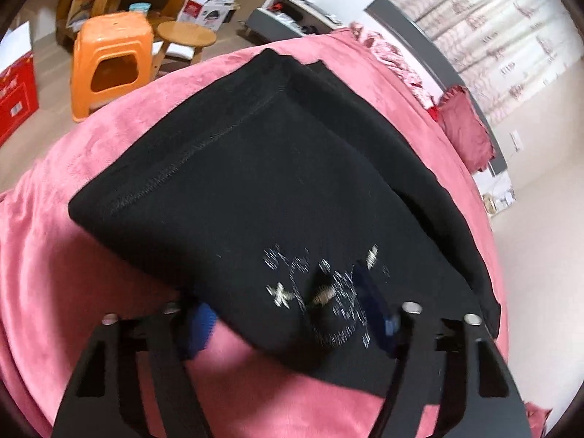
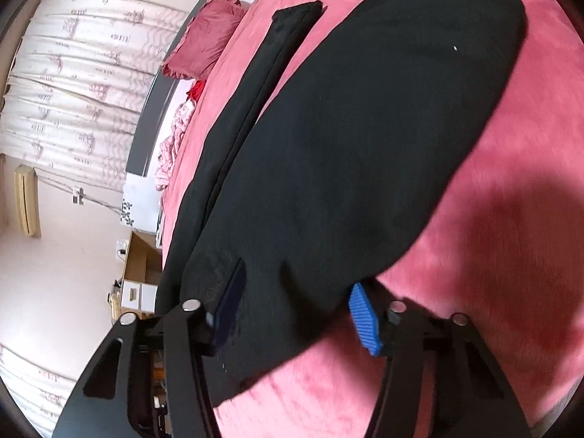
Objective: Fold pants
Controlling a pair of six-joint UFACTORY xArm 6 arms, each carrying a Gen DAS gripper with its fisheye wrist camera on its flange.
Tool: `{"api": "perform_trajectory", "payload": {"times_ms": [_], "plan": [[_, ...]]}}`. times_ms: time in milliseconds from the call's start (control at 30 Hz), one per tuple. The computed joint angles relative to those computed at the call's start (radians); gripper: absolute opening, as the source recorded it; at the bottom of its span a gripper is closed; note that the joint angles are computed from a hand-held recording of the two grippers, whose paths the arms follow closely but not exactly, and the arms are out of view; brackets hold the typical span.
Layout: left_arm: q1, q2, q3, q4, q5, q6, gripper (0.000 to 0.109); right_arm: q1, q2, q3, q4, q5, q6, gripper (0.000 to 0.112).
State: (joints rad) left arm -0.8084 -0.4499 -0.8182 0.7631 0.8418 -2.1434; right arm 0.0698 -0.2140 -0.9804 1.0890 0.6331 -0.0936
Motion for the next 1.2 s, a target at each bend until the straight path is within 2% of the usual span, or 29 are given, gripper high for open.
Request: {"api": "perform_trajectory", "payload": {"times_ms": [133, 267, 300, 333, 367, 567, 767, 933, 1067, 1133, 1200], "plan": [[0.014, -0.006, -0.001, -0.060, 0.021, 0.038, 0.029, 0.002, 0.027, -0.014, 0.009, -0.047, 0.030, 0.042], [0.026, -0.061, 0.041, -0.093, -0.012, 0.076, 0.013, -0.011, 0.053, -0.047, -0.078, -0.122, 0.106, 0.041], [0.030, -0.070, 0.048, -0.099, -0.019, 0.087, 0.010, -0.016, 0.060, -0.058, -0.120, -0.119, 0.130, 0.036], [0.031, -0.079, 0.050, -0.105, -0.020, 0.100, 0.008, -0.020, 0.057, -0.060, -0.171, -0.113, 0.155, 0.020], [0.028, -0.088, 0.048, -0.110, -0.014, 0.118, 0.007, -0.027, 0.056, -0.067, -0.221, -0.100, 0.167, 0.011], [-0.015, -0.135, 0.007, -0.095, 0.050, 0.167, 0.006, -0.036, -0.023, -0.078, -0.357, -0.061, 0.110, 0.010], [-0.097, -0.190, -0.003, -0.105, 0.135, 0.165, 0.006, -0.058, -0.071, -0.063, -0.376, -0.016, 0.130, 0.010], [-0.199, -0.209, -0.012, -0.144, 0.238, 0.148, 0.006, -0.077, -0.082, -0.060, -0.427, 0.047, 0.148, 0.010], [-0.306, -0.204, -0.021, -0.204, 0.347, 0.108, 0.006, -0.100, -0.147, 0.017, -0.462, 0.101, 0.141, 0.010], [-0.313, -0.217, 0.013, -0.248, 0.332, 0.097, 0.006, -0.126, -0.161, 0.055, -0.437, 0.131, 0.128, 0.012], [-0.301, -0.265, 0.080, -0.267, 0.264, 0.038, 0.006, -0.158, -0.161, 0.083, -0.326, 0.146, 0.110, 0.016]]}}
